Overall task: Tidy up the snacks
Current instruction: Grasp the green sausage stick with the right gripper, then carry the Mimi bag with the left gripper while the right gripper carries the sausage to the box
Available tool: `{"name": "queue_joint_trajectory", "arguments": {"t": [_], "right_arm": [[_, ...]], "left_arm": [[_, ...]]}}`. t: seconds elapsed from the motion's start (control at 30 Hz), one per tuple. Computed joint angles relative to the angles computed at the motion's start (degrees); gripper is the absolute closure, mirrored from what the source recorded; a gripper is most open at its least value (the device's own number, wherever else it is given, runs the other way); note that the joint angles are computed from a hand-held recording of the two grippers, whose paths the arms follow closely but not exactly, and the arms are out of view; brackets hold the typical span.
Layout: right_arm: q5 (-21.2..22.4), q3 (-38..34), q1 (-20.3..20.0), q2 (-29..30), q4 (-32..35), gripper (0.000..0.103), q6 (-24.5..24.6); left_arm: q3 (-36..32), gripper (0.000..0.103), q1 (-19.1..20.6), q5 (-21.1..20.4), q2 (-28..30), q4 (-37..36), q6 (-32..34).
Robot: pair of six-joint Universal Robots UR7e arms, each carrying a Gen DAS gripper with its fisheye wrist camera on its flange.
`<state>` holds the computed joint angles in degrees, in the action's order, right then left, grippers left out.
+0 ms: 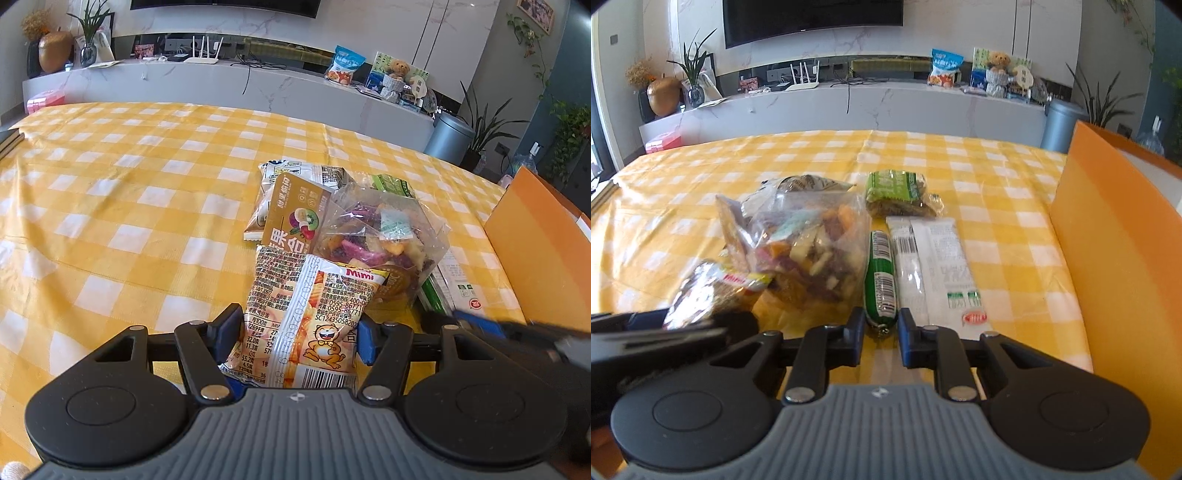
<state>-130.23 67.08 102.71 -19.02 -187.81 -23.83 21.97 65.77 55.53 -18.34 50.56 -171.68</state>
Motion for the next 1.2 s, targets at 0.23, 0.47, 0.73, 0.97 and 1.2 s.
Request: {"name": "queue_joint_trajectory", "arguments": {"t": [0.23, 0.47, 0.73, 0.97, 1.2], "right_arm": [[-2.5, 9.8, 1.6, -7.1, 7.4, 0.086, 13.4], [-4.5, 14.1, 2.0, -8.7, 5.7, 0.051, 15.7], [-5.1, 8.8, 1.5, -5.6, 2.2, 0.048, 6.3], [-2.2, 7.4, 0.7, -4.6, 3.3, 0.082, 7.0], [-3.8, 10.1, 1.8, -5.3, 2.8, 0.082, 4.9]], "left_arm": [[-0.4, 0.032, -0.2, -0.9, 0.4, 0.2, 1.4], [-0.9, 0.032, -0.4, -1.1, 0.7, 1.0, 2.6], [-1.2, 0.032, -1.0, -3.1, 1.4, 1.2, 5.7], [0.5, 0.032, -1.2, -4.0, 0.8, -0.2, 7.3], [1.0, 0.032, -1.3, -4.0, 0.7, -0.8, 7.3]]}}
